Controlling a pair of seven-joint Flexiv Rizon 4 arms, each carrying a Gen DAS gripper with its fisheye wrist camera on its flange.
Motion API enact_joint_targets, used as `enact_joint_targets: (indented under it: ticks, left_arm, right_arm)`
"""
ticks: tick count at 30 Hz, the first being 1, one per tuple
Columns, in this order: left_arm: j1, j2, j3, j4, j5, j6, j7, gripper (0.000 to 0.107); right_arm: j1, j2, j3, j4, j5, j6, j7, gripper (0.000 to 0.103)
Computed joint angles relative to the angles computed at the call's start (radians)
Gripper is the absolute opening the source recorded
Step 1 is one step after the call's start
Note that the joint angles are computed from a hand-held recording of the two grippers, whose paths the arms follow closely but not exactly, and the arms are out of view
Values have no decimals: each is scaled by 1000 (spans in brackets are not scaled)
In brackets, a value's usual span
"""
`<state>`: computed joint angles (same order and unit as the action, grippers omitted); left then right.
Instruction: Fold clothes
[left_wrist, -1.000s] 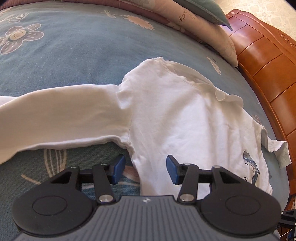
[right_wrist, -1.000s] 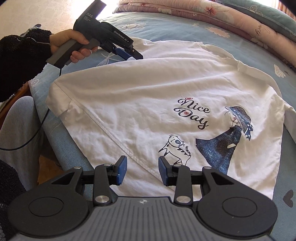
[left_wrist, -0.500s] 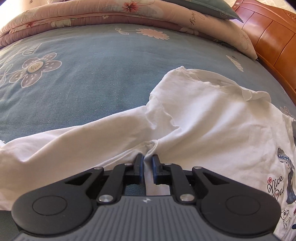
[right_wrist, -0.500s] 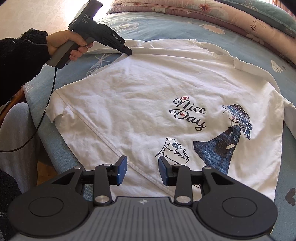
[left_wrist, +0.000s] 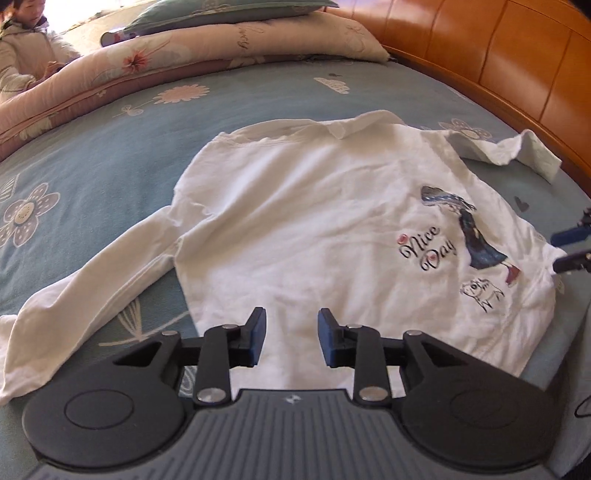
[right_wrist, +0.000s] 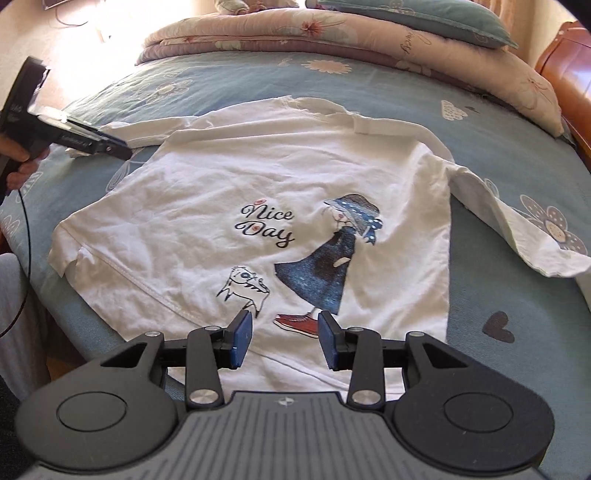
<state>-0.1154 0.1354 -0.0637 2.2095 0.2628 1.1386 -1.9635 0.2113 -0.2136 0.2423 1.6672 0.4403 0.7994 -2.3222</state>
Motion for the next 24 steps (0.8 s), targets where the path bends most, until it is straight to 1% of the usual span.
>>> enact_joint_targets:
  ticks: [2, 3, 6, 8, 10, 12, 15, 19, 20, 21, 22, 23, 24]
  left_arm:
    - [-44, -32, -26, -3, -23, 28, 77, 41]
    - [-64, -52, -40, -14, -28, 34, 108, 42]
    - [-114, -118, -72, -66, 8, 48, 159, 43]
    - [-146, -160, -78, -104, 33, 45, 164, 43]
    - [-176, -188, -71, -127, 32, 38, 158, 43]
    - [-201, -208, -65, -138, 17, 42, 161, 43]
    - [-227, -221, -52, -145, 1, 38, 164, 46]
    - [-246, -227, -37, -162, 4, -3, 145, 47]
    - [-249, -228, -35, -169, 9, -17, 136, 47]
    - [-251, -228, -33, -172, 11, -27, 131, 47]
    - [-253, -226, -32, -175, 14, -36, 125, 48]
    - [-254, -224, -31, -177, 15, -45, 120, 48]
    - [-255, -222, -31, -178, 15, -51, 119, 48]
  right_arm:
    - [-12, -6, -18, -7, 8, 10, 53, 50]
    - [-21, -11, -24, -14, 15, 5, 78, 50]
    - [-41, -22, -42, -23, 20, 5, 169, 50]
    - [-55, -38, -51, -31, 23, 15, 222, 50]
    - [-70, -57, -59, -36, 20, 29, 275, 51]
    - [-104, -85, -56, -65, 50, -16, 305, 53]
    - [-177, -137, -38, -134, 160, -144, 313, 55]
    - [-221, -174, -18, -160, 234, -218, 282, 55]
    - [-231, -178, -12, -162, 257, -228, 265, 53]
    - [-240, -179, -6, -163, 278, -239, 247, 43]
    - [-248, -179, 0, -164, 299, -251, 229, 31]
    - [-253, -174, 1, -163, 311, -264, 217, 13]
    - [-257, -167, 2, -162, 322, -277, 206, 12]
